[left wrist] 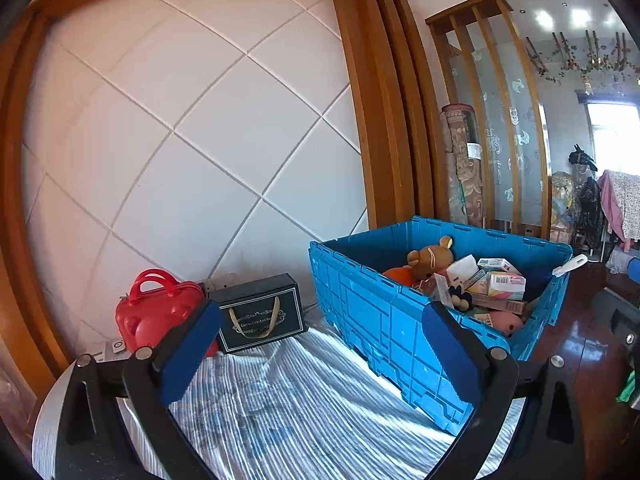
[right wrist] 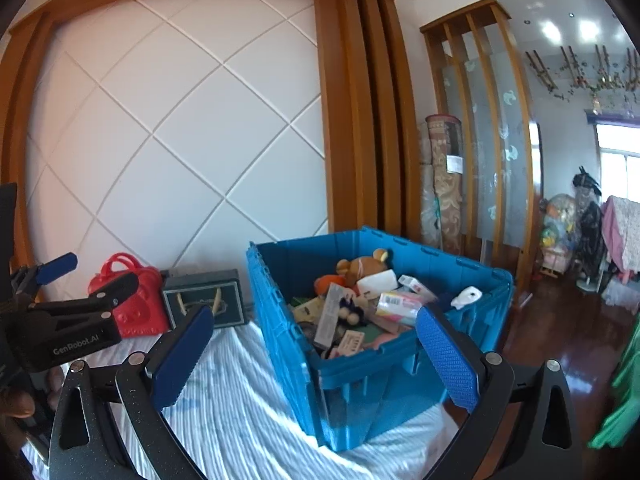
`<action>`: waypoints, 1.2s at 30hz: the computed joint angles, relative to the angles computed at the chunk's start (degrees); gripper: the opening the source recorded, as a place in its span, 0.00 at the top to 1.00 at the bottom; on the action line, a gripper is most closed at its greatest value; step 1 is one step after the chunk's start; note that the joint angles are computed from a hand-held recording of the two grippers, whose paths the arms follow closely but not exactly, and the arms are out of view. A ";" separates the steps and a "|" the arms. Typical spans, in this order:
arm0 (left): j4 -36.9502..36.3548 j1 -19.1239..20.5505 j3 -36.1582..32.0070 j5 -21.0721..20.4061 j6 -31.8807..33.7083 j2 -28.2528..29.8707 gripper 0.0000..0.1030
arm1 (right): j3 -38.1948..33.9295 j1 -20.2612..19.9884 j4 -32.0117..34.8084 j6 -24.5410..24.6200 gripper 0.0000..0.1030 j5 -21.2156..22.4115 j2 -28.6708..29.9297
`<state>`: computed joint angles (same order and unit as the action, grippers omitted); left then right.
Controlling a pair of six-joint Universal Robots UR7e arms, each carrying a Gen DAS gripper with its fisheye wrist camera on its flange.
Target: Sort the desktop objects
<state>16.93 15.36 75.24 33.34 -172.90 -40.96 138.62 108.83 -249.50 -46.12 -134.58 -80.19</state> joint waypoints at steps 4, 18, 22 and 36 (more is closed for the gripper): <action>4.60 -0.86 0.80 -0.99 -6.75 0.15 0.01 | 2.17 -0.47 2.62 2.63 0.00 -1.01 -0.51; 8.75 -2.26 4.82 -3.01 -15.00 -0.86 0.01 | 3.73 -1.40 2.77 3.19 0.00 -2.37 -0.61; 8.54 -2.28 4.85 -1.78 -14.30 -1.29 0.01 | 3.07 -0.59 2.41 2.30 0.00 -3.33 0.08; 5.21 -2.12 5.19 4.52 -7.09 -2.39 0.01 | 1.23 0.36 1.46 0.59 0.00 -3.18 0.23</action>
<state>22.14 13.25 80.43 37.86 -179.99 -43.35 139.85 109.19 -248.04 -45.53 -137.76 -79.96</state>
